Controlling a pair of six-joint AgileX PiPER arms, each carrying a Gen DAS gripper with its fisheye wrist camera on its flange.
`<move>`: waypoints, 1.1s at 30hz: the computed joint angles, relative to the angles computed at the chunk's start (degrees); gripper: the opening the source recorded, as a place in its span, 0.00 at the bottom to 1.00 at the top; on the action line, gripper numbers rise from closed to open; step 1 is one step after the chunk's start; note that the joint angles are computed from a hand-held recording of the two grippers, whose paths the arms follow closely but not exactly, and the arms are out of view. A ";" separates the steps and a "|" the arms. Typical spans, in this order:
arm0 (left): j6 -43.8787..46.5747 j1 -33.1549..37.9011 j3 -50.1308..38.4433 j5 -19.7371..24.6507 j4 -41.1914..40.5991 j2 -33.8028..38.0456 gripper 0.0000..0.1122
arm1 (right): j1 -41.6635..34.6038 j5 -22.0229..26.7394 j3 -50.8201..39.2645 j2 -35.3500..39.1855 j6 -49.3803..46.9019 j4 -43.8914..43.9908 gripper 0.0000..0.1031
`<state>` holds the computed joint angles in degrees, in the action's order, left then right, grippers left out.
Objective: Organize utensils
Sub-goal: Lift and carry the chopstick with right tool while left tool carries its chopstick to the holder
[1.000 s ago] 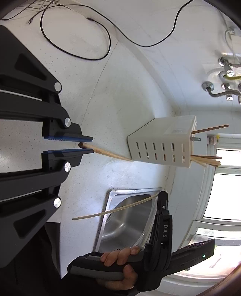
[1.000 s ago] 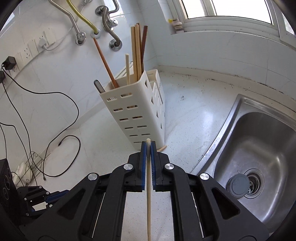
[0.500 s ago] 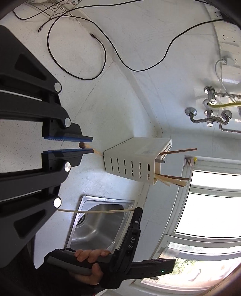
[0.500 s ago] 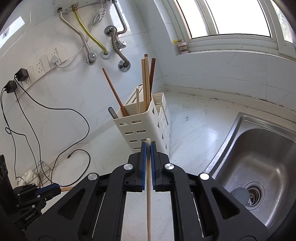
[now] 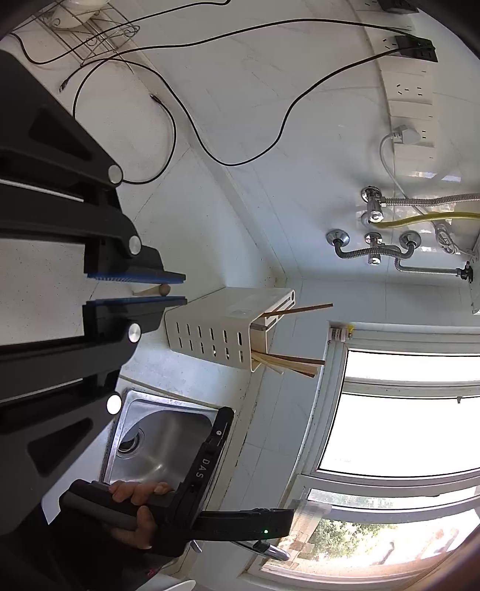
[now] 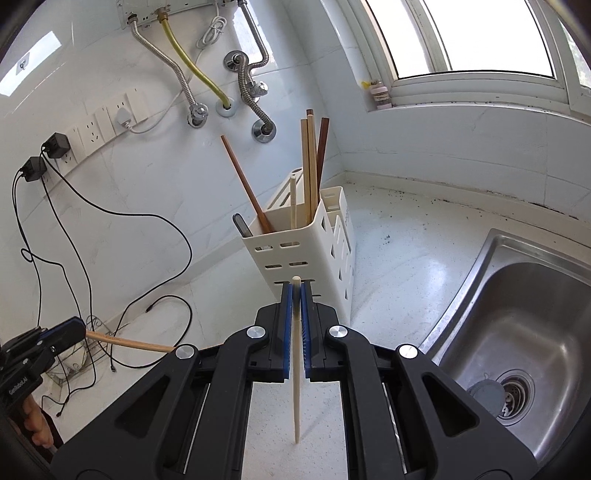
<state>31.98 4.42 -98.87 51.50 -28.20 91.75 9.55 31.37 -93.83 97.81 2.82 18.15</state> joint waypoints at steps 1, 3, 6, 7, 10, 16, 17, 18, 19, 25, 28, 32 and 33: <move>-0.56 -0.25 -0.04 -0.66 0.31 -0.22 0.05 | -0.06 -0.50 0.39 -0.36 -0.94 0.68 0.04; -0.77 -0.64 -0.44 -0.90 0.63 -0.33 0.05 | -0.19 -1.25 0.92 -0.83 -3.38 2.49 0.04; -2.02 -1.09 -0.79 -0.97 1.49 -0.53 0.05 | -0.40 -2.14 1.85 -1.49 -8.70 6.46 0.04; -2.49 -1.30 -0.75 -1.23 1.85 -0.57 0.05 | -0.35 -2.51 2.27 -1.79 -9.91 7.21 0.04; -3.58 -1.79 -0.63 -1.97 2.53 -0.58 0.05 | -0.27 -3.41 3.45 -2.68 -13.44 9.41 0.04; -5.36 -2.53 -0.81 -4.36 3.52 0.04 0.05 | -0.55 -2.50 2.32 -2.54 -15.16 9.64 0.04; -5.73 -2.71 -1.10 -4.52 4.01 0.26 0.05 | -0.71 -2.33 2.18 -2.58 -16.03 10.21 0.04; -5.96 -2.80 -1.47 -4.58 4.20 0.50 0.05 | -0.74 -2.63 2.41 -2.81 -16.16 9.85 0.04; -6.03 -2.74 -1.63 -4.68 4.00 0.67 0.05 | -0.78 -2.68 2.31 -2.83 -16.24 9.57 0.04; -8.11 -2.40 -3.58 -4.45 4.96 2.01 0.05 | -0.86 -2.62 1.81 -2.30 -16.71 9.71 0.04; -8.11 -2.11 -4.45 -4.43 4.46 2.26 0.05 | -0.72 -2.61 1.74 -2.24 -16.33 9.58 0.04; -7.92 -3.01 -6.03 -4.59 5.10 2.82 0.05 | -0.72 -2.60 1.14 -2.23 -16.92 9.89 0.04; -7.70 -3.16 -7.05 -4.21 4.83 3.22 0.05 | -0.70 -2.61 0.92 -2.22 -16.87 9.58 0.04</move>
